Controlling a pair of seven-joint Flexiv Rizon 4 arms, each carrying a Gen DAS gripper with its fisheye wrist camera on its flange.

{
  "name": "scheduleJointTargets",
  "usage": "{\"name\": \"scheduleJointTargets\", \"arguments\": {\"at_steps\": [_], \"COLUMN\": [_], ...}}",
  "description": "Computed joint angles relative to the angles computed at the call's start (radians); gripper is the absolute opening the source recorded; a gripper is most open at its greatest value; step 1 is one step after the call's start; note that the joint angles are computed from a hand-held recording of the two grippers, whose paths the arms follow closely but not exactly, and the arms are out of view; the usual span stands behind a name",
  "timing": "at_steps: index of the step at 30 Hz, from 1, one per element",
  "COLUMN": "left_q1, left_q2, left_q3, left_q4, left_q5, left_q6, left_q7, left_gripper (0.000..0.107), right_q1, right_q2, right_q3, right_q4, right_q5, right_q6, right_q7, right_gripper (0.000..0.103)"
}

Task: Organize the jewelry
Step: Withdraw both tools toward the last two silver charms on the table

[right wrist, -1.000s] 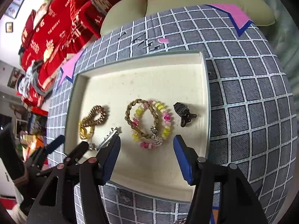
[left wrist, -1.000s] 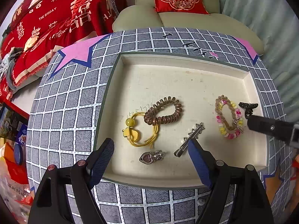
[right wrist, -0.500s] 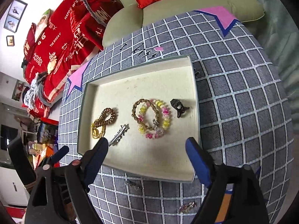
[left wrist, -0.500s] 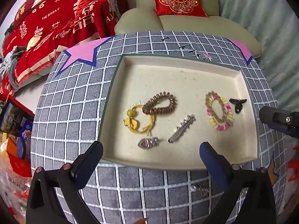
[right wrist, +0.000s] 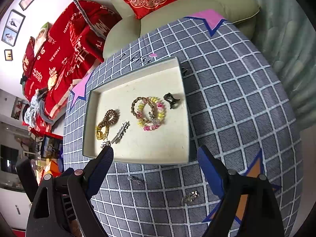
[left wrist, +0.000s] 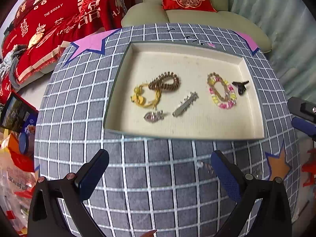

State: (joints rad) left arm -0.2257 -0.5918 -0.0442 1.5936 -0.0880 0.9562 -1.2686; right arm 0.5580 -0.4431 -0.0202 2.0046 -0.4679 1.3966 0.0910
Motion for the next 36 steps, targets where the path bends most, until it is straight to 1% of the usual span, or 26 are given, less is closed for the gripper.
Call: {"name": "scheduleJointTargets", "arguments": {"at_steps": [3,6,8,10,13,15,17,19,20,21,24,29,36], "left_q1": [0.006,-0.002,-0.003,0.004,0.016,0.019,0.033,0.042,0.042,0.041,0.037,0.020,-0.007], "left_q2": [0.020,0.035,0.042,0.047,0.047,0.049,0.048,0.044,0.041,0.038,0.025,-0.006,-0.069], "left_q3": [-0.001,0.013,0.017,0.013,0.004,0.003,-0.013,-0.025,-0.026,-0.027,-0.030,-0.028,-0.030], "left_q4": [0.033,0.060,0.075,0.091,0.106,0.116,0.124,0.123,0.122,0.119,0.107,0.072,0.000], "left_q5": [-0.001,0.026,0.035,0.028,0.009,0.004,-0.023,-0.052,-0.061,-0.067,-0.086,-0.089,-0.093], "left_q6": [0.001,0.003,-0.006,-0.017,-0.036,-0.042,-0.061,-0.084,-0.091,-0.097,-0.116,-0.136,-0.159], "left_q7": [0.008,0.009,0.005,0.005,0.007,0.005,0.020,0.028,0.024,0.021,0.002,-0.034,-0.110], "left_gripper": [0.103,0.103,0.103,0.103,0.103,0.103,0.103,0.103,0.103,0.103,0.103,0.103,0.103], "right_q1": [0.041,0.051,0.060,0.053,0.025,0.014,-0.011,-0.067,-0.084,-0.086,-0.072,-0.064,-0.048], "right_q2": [0.031,0.053,0.068,0.075,0.073,0.070,0.059,0.033,0.021,0.015,0.008,-0.002,-0.016], "right_q3": [-0.037,-0.037,-0.044,-0.026,0.025,0.058,0.114,0.211,0.244,0.256,0.261,0.266,0.255], "right_q4": [0.033,0.050,0.072,0.086,0.097,0.105,0.098,0.067,0.056,0.051,0.044,0.047,0.037], "right_q5": [-0.046,-0.094,-0.148,-0.176,-0.162,-0.137,-0.069,0.069,0.130,0.170,0.234,0.305,0.334], "right_q6": [-0.020,-0.065,-0.073,-0.079,-0.090,-0.100,-0.128,-0.166,-0.180,-0.195,-0.240,-0.250,-0.270], "right_q7": [0.056,0.101,0.156,0.195,0.205,0.201,0.155,0.047,0.005,-0.016,-0.058,-0.114,-0.161], "right_gripper": [0.089,0.089,0.089,0.089,0.089,0.089,0.089,0.089,0.089,0.089,0.089,0.089,0.089]}}
